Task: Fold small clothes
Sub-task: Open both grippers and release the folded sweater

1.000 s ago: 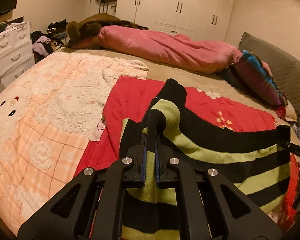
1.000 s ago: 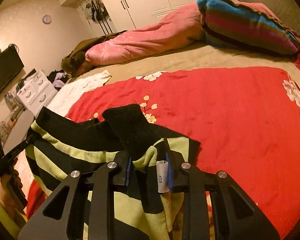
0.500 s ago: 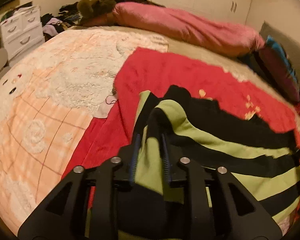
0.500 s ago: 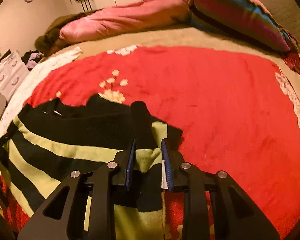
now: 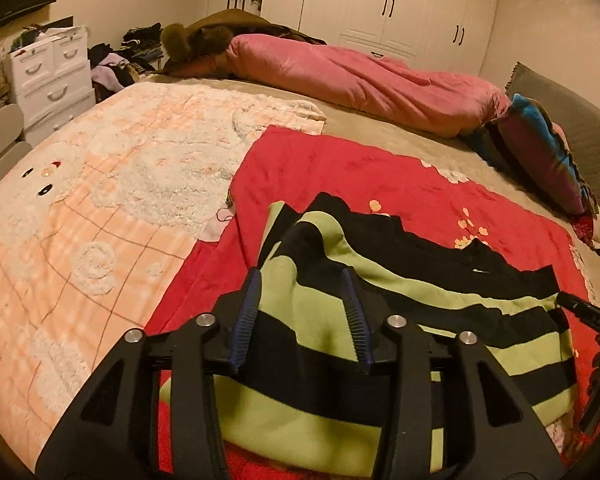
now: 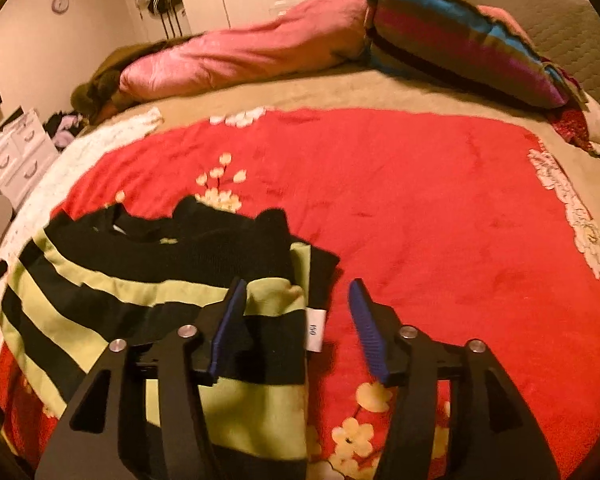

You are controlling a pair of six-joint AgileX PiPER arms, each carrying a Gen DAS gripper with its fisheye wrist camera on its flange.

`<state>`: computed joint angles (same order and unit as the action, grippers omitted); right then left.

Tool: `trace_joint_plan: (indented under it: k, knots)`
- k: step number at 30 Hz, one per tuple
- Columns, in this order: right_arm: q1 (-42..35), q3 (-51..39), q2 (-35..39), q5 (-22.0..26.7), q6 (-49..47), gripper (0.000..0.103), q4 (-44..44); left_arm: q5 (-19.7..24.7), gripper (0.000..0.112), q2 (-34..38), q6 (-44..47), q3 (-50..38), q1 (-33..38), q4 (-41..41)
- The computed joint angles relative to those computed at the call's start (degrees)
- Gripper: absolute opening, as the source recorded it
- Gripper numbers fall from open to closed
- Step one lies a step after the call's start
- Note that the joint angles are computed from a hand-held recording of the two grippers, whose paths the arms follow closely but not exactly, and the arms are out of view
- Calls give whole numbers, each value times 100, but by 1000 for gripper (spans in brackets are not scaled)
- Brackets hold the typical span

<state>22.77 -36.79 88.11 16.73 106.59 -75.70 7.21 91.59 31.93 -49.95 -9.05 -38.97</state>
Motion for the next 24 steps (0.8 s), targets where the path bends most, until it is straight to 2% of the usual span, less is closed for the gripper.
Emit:
trace_joint_plan:
  k: [4, 7, 9, 12, 17, 22, 24]
  knots:
    - [103, 274, -483, 48, 318, 62, -91, -7, 37, -124, -4, 90, 19, 0]
    - [296, 379, -711, 174, 391, 62, -44, -3, 37, -167, -193, 134, 35, 189]
    - [439, 417, -835, 263, 348, 67, 70, 25, 37, -200, -348, 159, 64, 342]
    - [703, 446, -989, 440, 292, 68, 208, 59, 40, -241, -629, 177, 90, 601]
    - [1165, 376, -1113, 718, -38, 70, 546, 104, 42, -414, -610, 301, 92, 609]
    - [1717, 283, -1087, 1117, -199, 73, 750, 94, 49, -482, -1348, 353, 0, 1406]
    - [1912, 256, -1068, 1252, -181, 75, 768, 137, 52, -517, -1318, 379, -13, 1381]
